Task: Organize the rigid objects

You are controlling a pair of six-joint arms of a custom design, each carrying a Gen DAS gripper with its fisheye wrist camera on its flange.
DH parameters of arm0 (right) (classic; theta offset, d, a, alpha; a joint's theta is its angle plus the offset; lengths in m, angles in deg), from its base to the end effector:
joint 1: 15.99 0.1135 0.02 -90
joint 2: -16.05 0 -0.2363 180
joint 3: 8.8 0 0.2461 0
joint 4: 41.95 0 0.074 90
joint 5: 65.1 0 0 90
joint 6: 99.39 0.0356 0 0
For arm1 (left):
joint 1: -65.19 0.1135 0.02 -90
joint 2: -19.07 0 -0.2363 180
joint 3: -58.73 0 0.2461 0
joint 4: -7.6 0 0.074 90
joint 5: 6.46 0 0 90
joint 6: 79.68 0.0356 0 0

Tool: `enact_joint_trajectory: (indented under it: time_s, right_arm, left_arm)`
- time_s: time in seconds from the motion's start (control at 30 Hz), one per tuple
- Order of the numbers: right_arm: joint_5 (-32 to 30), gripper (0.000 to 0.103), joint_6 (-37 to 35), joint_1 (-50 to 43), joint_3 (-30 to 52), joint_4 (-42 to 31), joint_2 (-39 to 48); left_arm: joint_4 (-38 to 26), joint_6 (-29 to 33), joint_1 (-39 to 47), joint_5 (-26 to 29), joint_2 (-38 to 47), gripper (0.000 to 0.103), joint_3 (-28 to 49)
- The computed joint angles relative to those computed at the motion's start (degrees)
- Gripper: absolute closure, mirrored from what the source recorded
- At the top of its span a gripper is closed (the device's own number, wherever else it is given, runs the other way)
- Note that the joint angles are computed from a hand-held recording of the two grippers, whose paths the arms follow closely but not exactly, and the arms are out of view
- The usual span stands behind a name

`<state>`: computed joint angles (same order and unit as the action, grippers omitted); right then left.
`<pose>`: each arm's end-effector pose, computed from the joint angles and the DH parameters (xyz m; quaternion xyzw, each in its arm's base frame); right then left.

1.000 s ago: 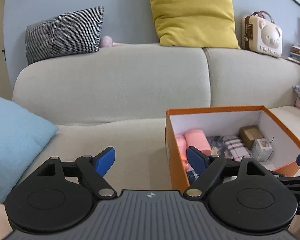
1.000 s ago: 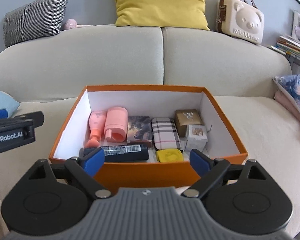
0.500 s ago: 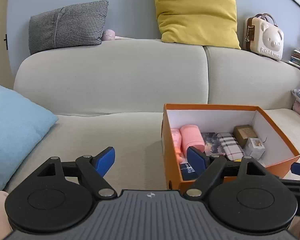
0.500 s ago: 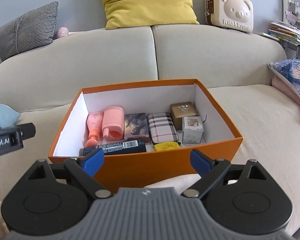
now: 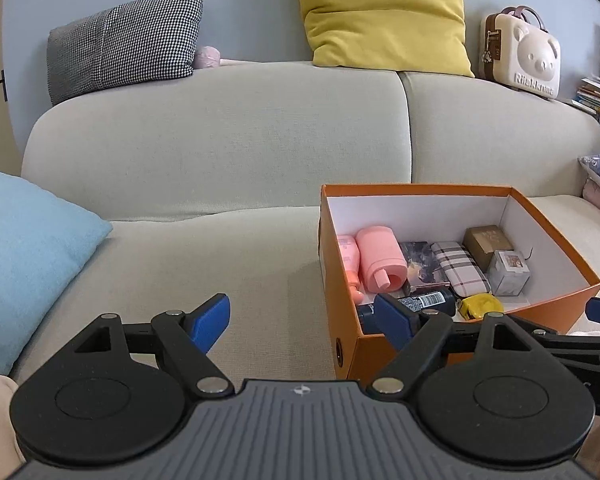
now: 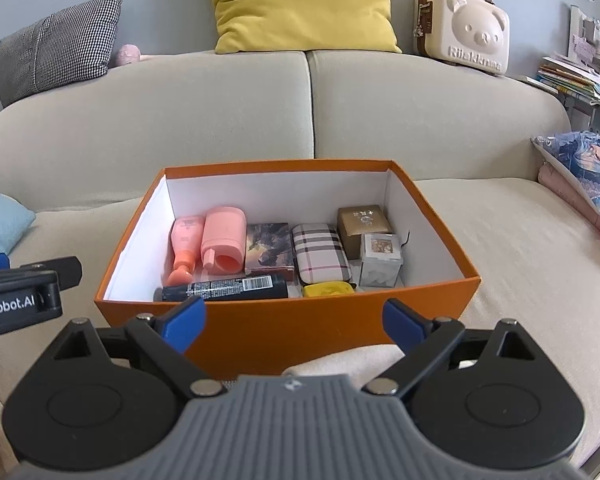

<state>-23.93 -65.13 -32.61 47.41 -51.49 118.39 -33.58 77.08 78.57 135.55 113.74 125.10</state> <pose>0.2913 -0.0590 0.0865 -0.4062 0.7790 0.1601 0.4501 0.2882 0.0397 0.1425 0.4670 0.7551 -0.2271 0.4002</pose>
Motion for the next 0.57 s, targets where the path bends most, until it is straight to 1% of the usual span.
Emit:
enact_joint_trajectory:
  time_s: [0.57]
  right_arm:
    - [0.95, 0.008, 0.61, 0.64, -0.87, 1.12, -0.5]
  left_arm:
    - [0.02, -0.89, -0.22, -0.17, 0.58, 0.008, 0.26]
